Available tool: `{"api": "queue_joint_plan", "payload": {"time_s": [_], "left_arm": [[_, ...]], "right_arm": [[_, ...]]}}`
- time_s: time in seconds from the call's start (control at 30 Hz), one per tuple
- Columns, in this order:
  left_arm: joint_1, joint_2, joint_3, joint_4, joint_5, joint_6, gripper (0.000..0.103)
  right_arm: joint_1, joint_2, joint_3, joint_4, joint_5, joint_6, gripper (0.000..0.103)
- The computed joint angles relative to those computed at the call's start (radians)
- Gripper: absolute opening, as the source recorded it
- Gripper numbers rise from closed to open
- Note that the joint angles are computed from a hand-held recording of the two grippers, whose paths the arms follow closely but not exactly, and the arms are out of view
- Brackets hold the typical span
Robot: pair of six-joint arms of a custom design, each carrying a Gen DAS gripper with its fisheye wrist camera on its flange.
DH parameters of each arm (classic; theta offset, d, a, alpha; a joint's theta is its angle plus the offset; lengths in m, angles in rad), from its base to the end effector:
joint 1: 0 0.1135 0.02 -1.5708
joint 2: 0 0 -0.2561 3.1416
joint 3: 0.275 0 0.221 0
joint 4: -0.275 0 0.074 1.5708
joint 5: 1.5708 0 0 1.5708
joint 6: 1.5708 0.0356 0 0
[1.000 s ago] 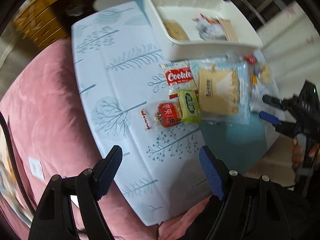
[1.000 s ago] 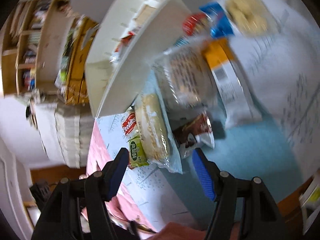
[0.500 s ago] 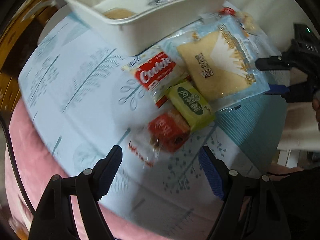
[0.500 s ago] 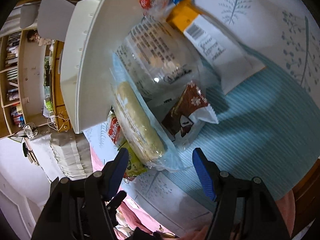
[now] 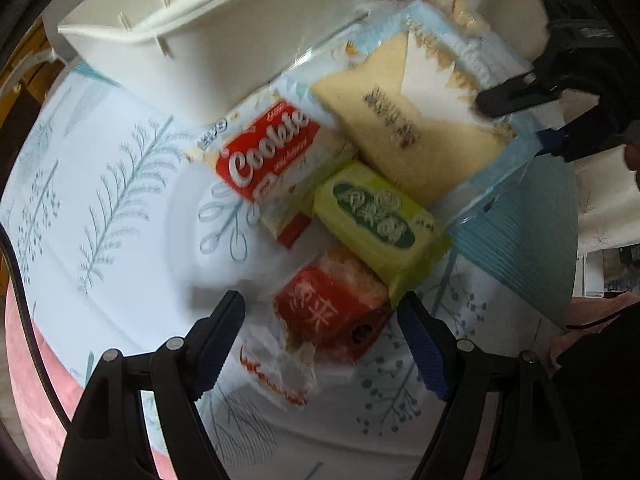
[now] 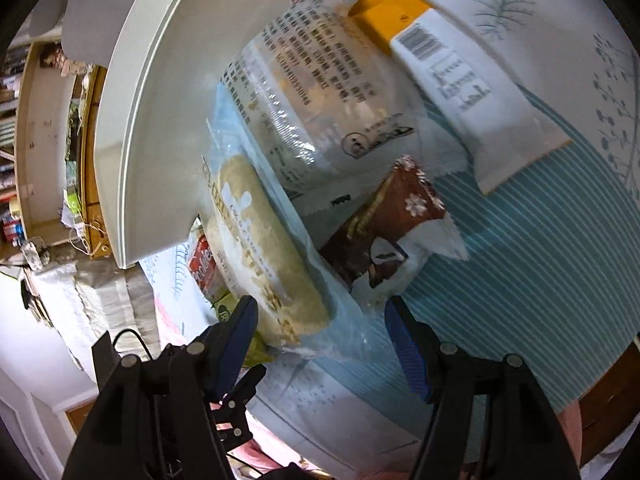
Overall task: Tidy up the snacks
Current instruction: 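Grasp the red-wrapped bread with the left tool while the right tool grasps the long cake pack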
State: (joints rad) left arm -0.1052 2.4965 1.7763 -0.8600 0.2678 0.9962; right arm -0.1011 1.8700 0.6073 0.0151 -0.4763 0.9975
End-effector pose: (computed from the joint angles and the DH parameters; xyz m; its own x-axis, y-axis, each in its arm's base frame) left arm 0.4197 -0.0538 0.0640 -0.4575 0.8623 -0.2170 0.8884 0.4332 -0.1517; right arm 0.2511 -0.0091 0.0736 -0.5580 0.8071 0.1930 0.7626 0.4071 0.5026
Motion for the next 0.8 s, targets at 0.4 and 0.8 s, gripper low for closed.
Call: {"api": "queue_joint_plan", "payload": {"time_s": [0.4, 0.8], "left_arm": [[-0.013, -0.194, -0.421, 0.377, 0.016, 0.015, 0.06], [0.01, -0.295, -0.568, 0.424, -0.018, -0.093, 0.056]], "right_arm": [[0.092, 0.1, 0.18, -0.112, 0.068, -0.012, 0.061], [0.132, 0.038, 0.233, -0.165, 0.078, -0.016, 0.026]]}}
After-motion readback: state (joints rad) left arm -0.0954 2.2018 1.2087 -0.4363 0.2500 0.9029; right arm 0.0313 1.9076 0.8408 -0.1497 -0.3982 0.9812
